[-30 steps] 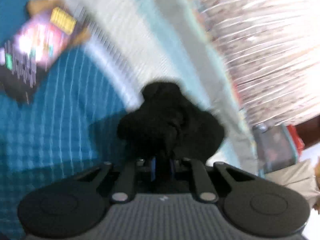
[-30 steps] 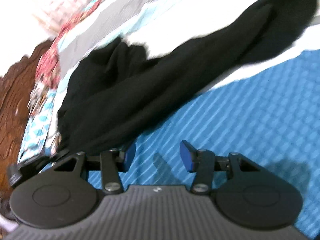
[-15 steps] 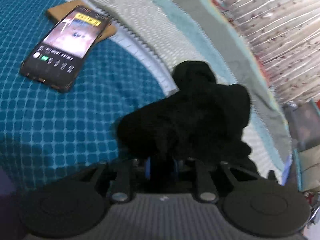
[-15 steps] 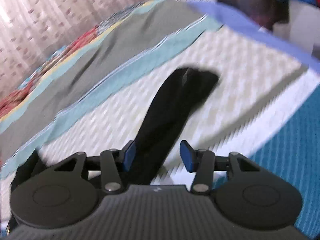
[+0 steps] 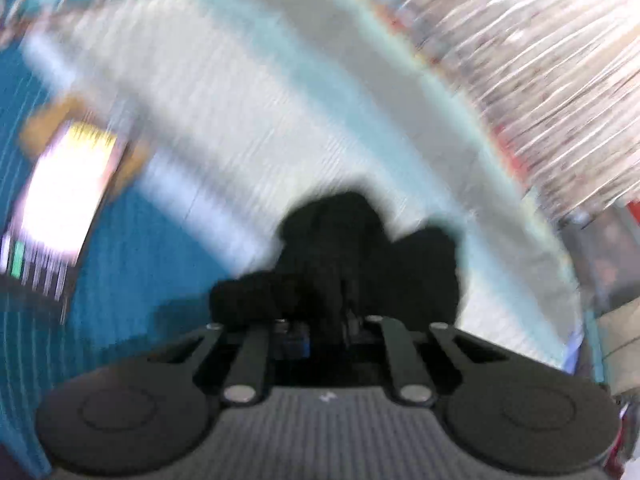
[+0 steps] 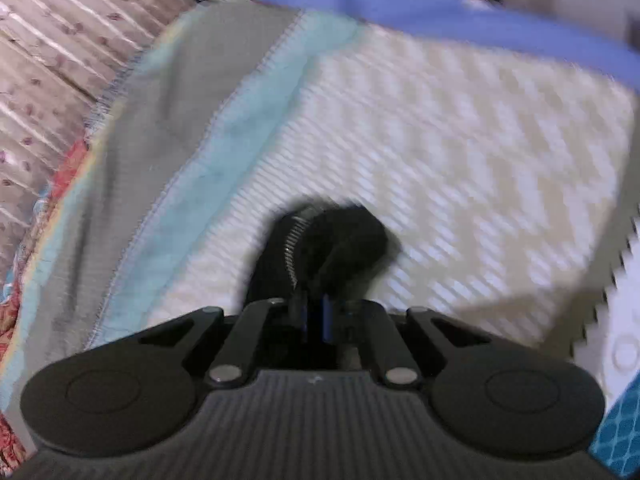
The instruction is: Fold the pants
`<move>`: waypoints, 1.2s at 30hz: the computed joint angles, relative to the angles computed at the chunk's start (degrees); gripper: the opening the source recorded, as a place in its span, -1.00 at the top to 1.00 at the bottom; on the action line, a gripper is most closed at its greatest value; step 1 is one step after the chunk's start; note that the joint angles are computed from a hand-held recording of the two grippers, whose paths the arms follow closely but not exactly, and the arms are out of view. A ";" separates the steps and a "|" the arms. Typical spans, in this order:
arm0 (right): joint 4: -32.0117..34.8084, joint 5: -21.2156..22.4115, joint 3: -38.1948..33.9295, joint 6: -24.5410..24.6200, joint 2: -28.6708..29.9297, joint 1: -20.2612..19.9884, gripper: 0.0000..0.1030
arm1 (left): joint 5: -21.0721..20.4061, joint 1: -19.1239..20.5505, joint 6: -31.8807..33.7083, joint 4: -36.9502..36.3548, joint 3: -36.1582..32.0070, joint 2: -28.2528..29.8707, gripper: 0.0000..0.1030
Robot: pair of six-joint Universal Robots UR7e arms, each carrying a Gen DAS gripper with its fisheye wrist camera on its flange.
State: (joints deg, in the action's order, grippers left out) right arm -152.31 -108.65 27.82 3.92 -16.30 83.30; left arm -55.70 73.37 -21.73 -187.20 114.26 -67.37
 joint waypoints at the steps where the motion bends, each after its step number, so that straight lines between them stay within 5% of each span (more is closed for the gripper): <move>1: -1.31 1.64 -0.93 -1.82 -0.13 0.63 0.89 | -0.68 -0.38 1.26 -1.51 -1.13 -0.16 0.78; 4: -9.25 4.95 3.23 -5.90 -4.38 2.40 0.89 | -1.17 -2.63 6.16 -6.68 -2.48 -1.05 0.78; 6: -16.73 8.34 12.08 -6.19 -10.61 2.54 0.89 | -1.06 -3.83 8.20 -8.46 -1.05 -2.04 0.78; 11: -28.45 11.11 34.32 -7.27 -24.46 0.33 0.89 | -0.56 -3.76 1.70 -2.66 6.58 -4.69 0.78; 16: -36.88 6.82 55.30 -6.46 -34.55 -3.38 0.89 | -2.27 -0.31 -10.47 6.45 13.29 -4.75 0.77; 20: -38.41 -0.28 65.34 -0.45 -38.24 -7.69 0.88 | -3.31 0.59 -12.76 4.05 17.70 -4.10 0.67; 24: -40.92 -8.12 68.93 -0.04 -37.79 -7.52 0.49 | -0.96 -1.23 -11.10 2.54 20.10 -6.45 0.33; 25: -42.48 -8.61 69.56 0.61 -37.84 -7.34 0.14 | -0.48 -1.77 -10.13 0.99 21.06 -7.23 0.31; 26: -44.34 -9.16 70.18 1.47 -37.97 -7.09 0.04 | -0.46 -2.13 -8.98 -1.29 22.37 -8.17 0.29; 28: -46.50 -11.55 70.34 3.03 -37.83 -6.03 0.04 | -0.82 -2.53 -7.08 -6.10 24.72 -9.71 0.29; 36: -46.34 -5.20 69.28 -4.99 -36.16 -0.93 0.04 | 0.59 0.54 -5.06 -18.00 25.85 -10.54 0.28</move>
State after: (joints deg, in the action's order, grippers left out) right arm -198.65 -113.85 97.10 -1.06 -52.46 82.37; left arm -55.11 73.91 -26.79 -205.20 140.11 -77.92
